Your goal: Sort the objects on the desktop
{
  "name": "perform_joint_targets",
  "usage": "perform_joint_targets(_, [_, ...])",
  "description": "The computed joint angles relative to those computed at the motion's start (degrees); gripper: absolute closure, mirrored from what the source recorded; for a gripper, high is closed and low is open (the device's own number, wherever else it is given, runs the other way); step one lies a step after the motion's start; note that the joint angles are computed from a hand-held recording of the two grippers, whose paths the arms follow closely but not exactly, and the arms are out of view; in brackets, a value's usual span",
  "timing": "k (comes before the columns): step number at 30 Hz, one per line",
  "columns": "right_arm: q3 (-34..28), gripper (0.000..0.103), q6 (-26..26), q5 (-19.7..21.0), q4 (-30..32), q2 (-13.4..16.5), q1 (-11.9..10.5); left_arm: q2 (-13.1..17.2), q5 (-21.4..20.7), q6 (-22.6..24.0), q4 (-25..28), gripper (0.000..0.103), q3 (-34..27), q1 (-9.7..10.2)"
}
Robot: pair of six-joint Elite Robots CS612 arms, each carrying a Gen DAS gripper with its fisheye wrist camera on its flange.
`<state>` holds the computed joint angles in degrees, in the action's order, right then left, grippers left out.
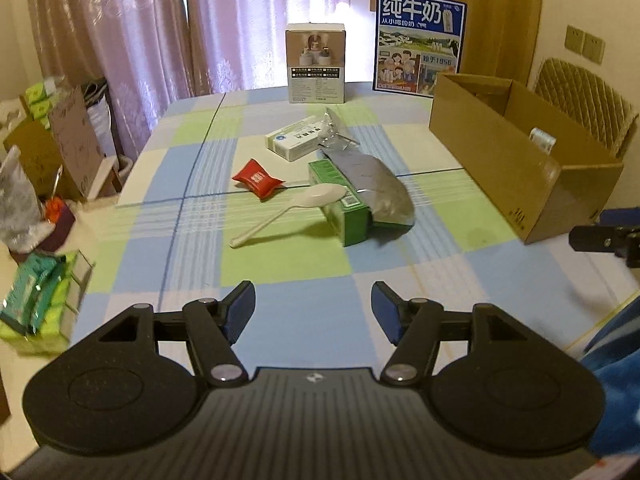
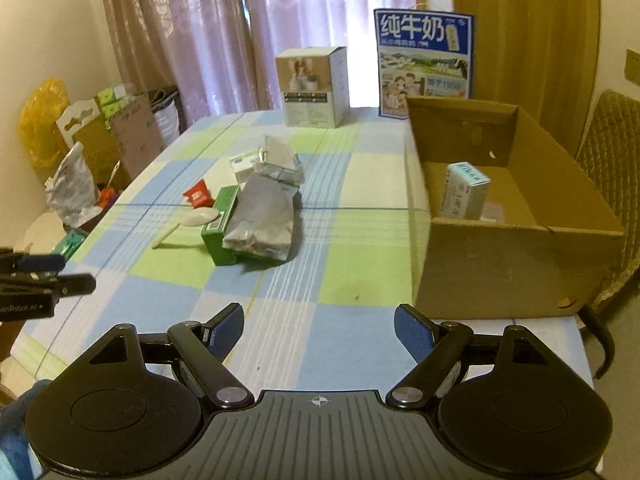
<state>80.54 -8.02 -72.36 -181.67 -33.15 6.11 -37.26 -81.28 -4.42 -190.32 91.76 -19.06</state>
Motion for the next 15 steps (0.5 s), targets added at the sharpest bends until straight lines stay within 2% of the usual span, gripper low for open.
perform_joint_targets(10, [-4.36, 0.023, -2.11, 0.57, 6.18, 2.01, 0.95, 3.21, 1.55, 8.95, 1.29, 0.044, -4.14, 0.34])
perform_joint_targets(15, [-7.85, 0.023, -3.96, 0.84, 8.59, 3.81, 1.59, 5.54, 3.66, 17.08, 1.02, 0.044, -6.80, 0.25])
